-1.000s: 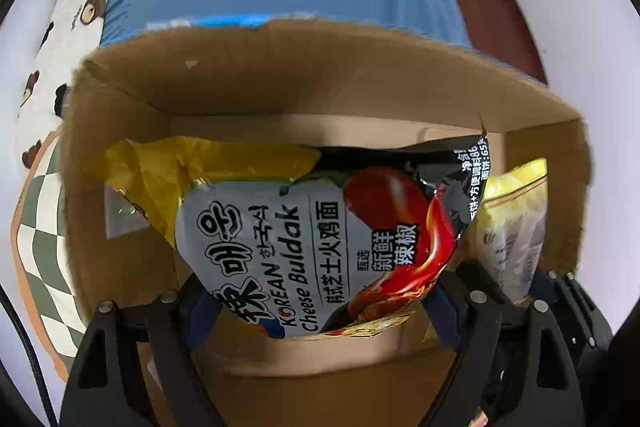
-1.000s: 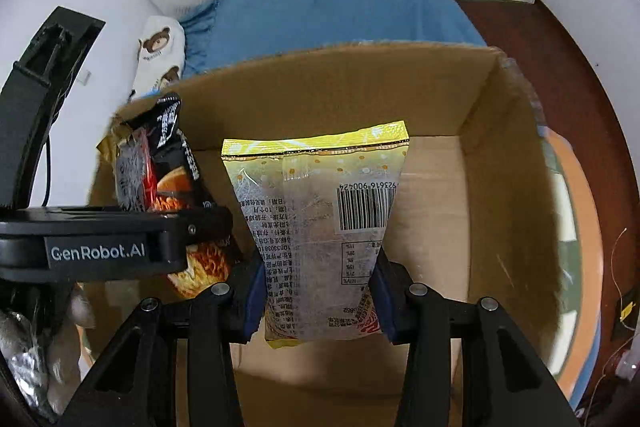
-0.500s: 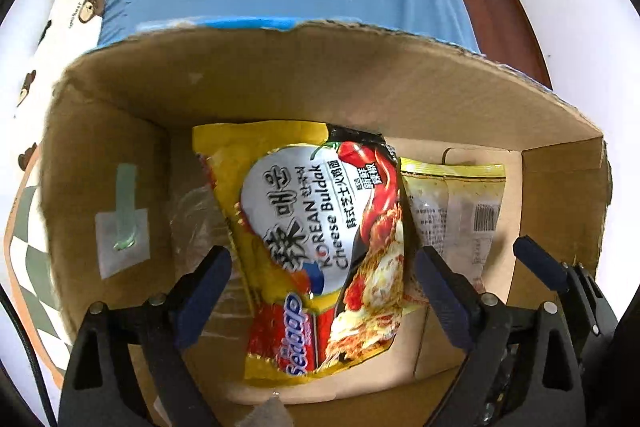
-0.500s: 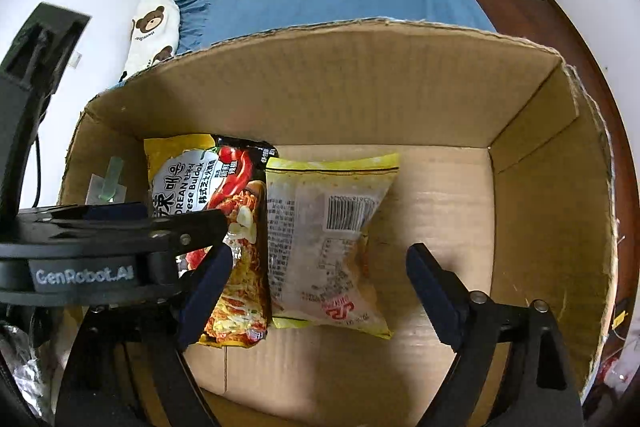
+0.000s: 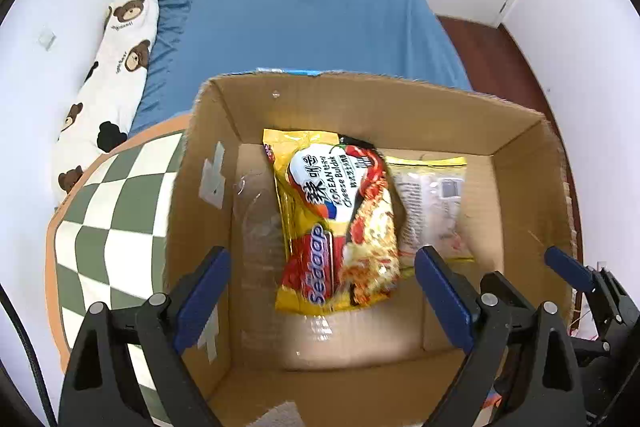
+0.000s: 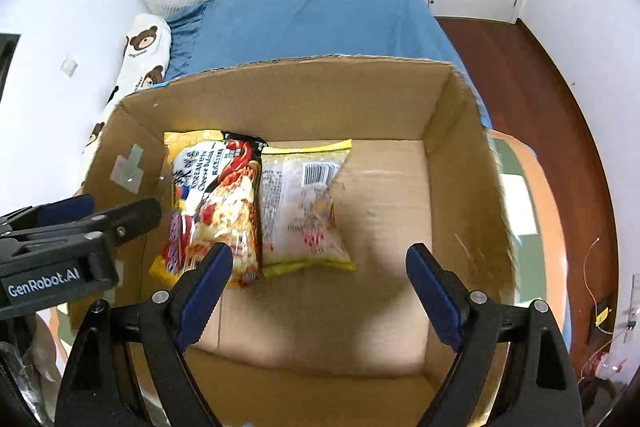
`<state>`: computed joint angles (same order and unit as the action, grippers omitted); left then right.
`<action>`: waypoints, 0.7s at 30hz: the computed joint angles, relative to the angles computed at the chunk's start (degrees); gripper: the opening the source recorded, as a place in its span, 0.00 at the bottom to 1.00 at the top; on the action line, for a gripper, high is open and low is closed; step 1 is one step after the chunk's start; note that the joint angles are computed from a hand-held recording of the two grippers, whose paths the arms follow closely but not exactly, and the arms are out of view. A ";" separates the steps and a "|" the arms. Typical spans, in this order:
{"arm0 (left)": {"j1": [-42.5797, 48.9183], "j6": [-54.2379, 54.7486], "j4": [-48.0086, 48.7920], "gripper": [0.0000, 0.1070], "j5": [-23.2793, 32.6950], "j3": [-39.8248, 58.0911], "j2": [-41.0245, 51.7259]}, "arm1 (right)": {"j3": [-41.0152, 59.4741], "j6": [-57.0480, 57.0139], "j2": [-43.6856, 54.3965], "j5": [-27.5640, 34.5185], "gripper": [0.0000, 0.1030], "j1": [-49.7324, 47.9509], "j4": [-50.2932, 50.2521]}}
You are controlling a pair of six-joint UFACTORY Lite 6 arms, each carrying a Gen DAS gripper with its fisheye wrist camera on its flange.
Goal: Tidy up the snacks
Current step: 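Carry both packs into the cardboard box and open both tools, then grasp the brown shrimp cracker packet with the left tool while the right grasps the red strip packet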
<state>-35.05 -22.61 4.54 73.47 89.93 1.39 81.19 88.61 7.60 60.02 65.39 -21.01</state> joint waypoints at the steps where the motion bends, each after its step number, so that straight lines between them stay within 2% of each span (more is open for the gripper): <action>1: 0.85 0.84 -0.34 0.88 0.14 0.44 -0.41 | -0.07 1.67 -1.12 1.52 0.88 1.58 -0.67; 4: -0.84 -0.33 1.22 0.88 1.04 1.00 -2.81 | 1.80 5.66 -1.92 6.65 0.88 6.43 -2.86; 6: 0.04 0.67 1.63 0.88 0.93 1.19 -4.14 | 3.72 8.86 -2.49 11.47 0.88 10.38 -4.71; 10: -3.74 -2.56 4.36 0.88 3.54 1.19 -9.53 | 9.35 14.00 -2.34 21.26 0.88 18.24 -7.79; 14: -6.52 -4.93 6.14 0.88 5.93 1.50 -14.16 | 18.60 18.68 0.86 32.22 0.88 27.00 -10.45; 18: -9.90 -8.04 6.42 0.88 9.67 2.62 -18.25 | 27.24 23.67 4.58 39.32 0.88 34.61 -12.04; 21: -13.98 -11.80 9.02 0.88 11.93 -1.09 -23.48 | 33.17 27.10 8.36 42.78 0.88 39.23 -12.16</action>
<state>-49.02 -34.41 13.56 85.40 88.83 -22.09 114.36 115.71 15.96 102.79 104.62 -33.17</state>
